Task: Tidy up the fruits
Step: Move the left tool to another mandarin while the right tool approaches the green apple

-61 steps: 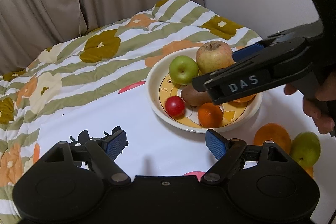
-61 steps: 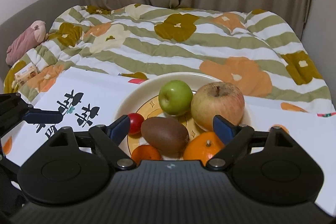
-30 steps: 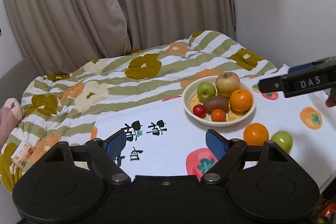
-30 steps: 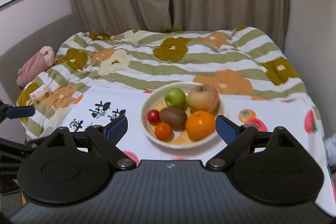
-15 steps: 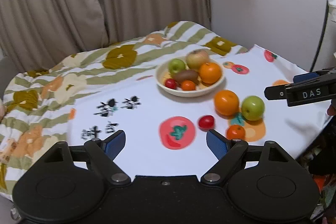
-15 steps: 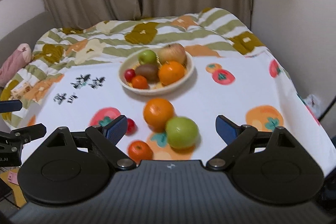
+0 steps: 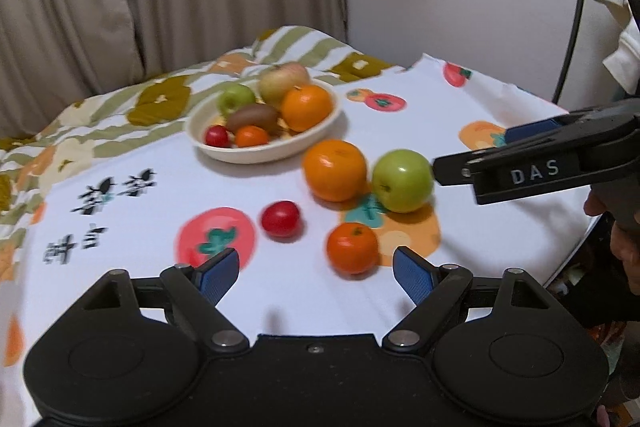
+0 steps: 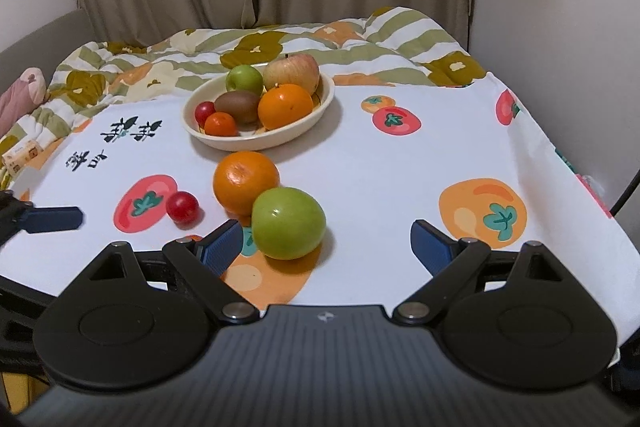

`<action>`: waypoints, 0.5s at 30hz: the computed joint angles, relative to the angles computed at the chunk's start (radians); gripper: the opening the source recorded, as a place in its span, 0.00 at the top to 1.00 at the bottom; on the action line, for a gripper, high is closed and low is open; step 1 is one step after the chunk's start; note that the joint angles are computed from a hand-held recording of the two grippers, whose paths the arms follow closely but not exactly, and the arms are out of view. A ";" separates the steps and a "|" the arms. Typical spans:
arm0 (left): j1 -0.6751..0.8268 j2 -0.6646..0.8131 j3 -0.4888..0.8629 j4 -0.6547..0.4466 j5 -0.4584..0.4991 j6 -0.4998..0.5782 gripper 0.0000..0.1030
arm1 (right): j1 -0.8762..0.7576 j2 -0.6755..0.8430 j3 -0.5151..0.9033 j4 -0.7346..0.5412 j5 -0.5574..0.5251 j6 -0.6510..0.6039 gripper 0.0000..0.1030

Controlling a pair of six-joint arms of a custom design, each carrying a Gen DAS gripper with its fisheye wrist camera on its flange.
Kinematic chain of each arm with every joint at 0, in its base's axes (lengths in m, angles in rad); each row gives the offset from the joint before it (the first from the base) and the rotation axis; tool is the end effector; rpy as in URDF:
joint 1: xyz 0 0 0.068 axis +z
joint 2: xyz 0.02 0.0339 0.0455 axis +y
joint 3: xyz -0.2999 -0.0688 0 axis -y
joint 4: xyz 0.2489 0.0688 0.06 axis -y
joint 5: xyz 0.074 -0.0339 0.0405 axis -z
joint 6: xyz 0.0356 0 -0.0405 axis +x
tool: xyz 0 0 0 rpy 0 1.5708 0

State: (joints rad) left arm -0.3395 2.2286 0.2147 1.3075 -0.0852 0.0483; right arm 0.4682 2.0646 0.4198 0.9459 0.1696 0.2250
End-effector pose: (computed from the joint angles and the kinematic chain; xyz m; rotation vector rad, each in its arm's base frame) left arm 0.2218 -0.0751 0.0292 0.3943 2.2403 -0.0563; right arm 0.2589 0.1242 0.0547 -0.1855 2.2562 0.1771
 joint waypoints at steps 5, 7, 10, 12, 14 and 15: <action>-0.031 0.053 0.093 -0.066 -0.007 -0.017 0.22 | -0.026 0.050 0.034 0.009 -0.042 0.000 0.00; -0.028 0.069 0.129 -0.099 0.001 -0.015 0.27 | -0.034 0.068 0.052 0.006 -0.061 0.000 0.00; -0.025 0.082 0.172 -0.150 0.011 -0.012 0.36 | -0.037 0.091 0.080 -0.005 -0.078 0.001 0.00; -0.021 0.089 0.190 -0.170 0.020 -0.009 0.43 | -0.038 0.106 0.102 -0.017 -0.089 0.002 0.00; -0.015 0.092 0.208 -0.196 0.031 -0.008 0.50 | -0.036 0.114 0.117 -0.026 -0.096 0.003 0.00; -0.010 0.093 0.212 -0.204 0.041 -0.008 0.51 | -0.035 0.118 0.126 -0.033 -0.100 0.003 0.00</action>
State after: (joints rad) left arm -0.3498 2.3214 0.4266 1.1038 -0.0446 0.0402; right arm 0.4329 2.1824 0.5453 0.9134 0.0700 0.2283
